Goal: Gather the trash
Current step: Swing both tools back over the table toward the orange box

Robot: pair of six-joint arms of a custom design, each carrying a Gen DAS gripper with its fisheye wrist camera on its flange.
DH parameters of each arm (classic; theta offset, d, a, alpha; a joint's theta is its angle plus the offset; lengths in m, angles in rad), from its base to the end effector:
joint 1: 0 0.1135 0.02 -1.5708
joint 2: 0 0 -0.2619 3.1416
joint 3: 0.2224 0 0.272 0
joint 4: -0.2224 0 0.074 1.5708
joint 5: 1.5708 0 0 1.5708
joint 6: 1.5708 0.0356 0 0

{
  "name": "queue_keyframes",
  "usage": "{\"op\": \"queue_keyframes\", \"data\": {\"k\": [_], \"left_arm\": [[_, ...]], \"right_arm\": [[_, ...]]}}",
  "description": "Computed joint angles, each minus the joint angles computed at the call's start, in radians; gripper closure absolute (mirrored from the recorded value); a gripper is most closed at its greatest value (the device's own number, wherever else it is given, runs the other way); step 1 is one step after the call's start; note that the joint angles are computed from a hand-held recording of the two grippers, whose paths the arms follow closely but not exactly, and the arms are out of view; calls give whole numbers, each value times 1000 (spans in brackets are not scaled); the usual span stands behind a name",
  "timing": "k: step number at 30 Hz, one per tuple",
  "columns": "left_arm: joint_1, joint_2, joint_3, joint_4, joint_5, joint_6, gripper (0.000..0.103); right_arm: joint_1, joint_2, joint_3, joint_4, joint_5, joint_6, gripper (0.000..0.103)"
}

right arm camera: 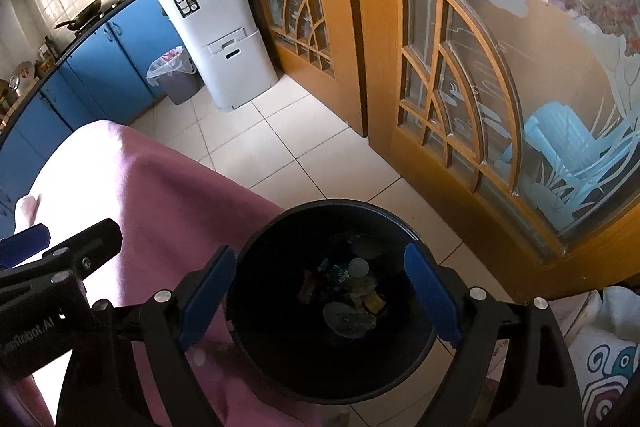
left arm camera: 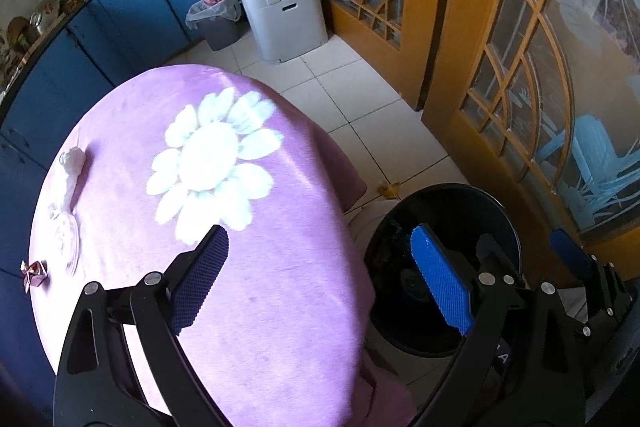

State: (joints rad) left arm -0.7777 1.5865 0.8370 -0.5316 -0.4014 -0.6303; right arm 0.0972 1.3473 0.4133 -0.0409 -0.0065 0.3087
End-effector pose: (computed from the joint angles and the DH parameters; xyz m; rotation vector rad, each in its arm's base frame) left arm 0.2162 -0.1934 0.1362 0.1172 2.6587 0.1613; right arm 0.2284 0.0225 0.1005 0.2671 2.5402 0.1662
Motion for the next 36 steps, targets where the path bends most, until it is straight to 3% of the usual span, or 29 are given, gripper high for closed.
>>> {"op": "queue_keyframes", "data": {"k": [10,18,22,28,36], "left_arm": [[95,-209,-136,-4,34,40,11],[269,-446,-269,-54,63,108,11],[441,-592,-335,-93,120,196,11],[794,-754,-404,-144,263,416,11],[1309,-786,-423,-145,451,752,11]], "right_arm": [[208,-133,8,-75,156,88,19],[448,-114,81,-122,299,147,19],[566,-51,143,-138,347,186,19],[713,67,255,-162,395,225,19],[887,263,449,-207,437,250,19]]}}
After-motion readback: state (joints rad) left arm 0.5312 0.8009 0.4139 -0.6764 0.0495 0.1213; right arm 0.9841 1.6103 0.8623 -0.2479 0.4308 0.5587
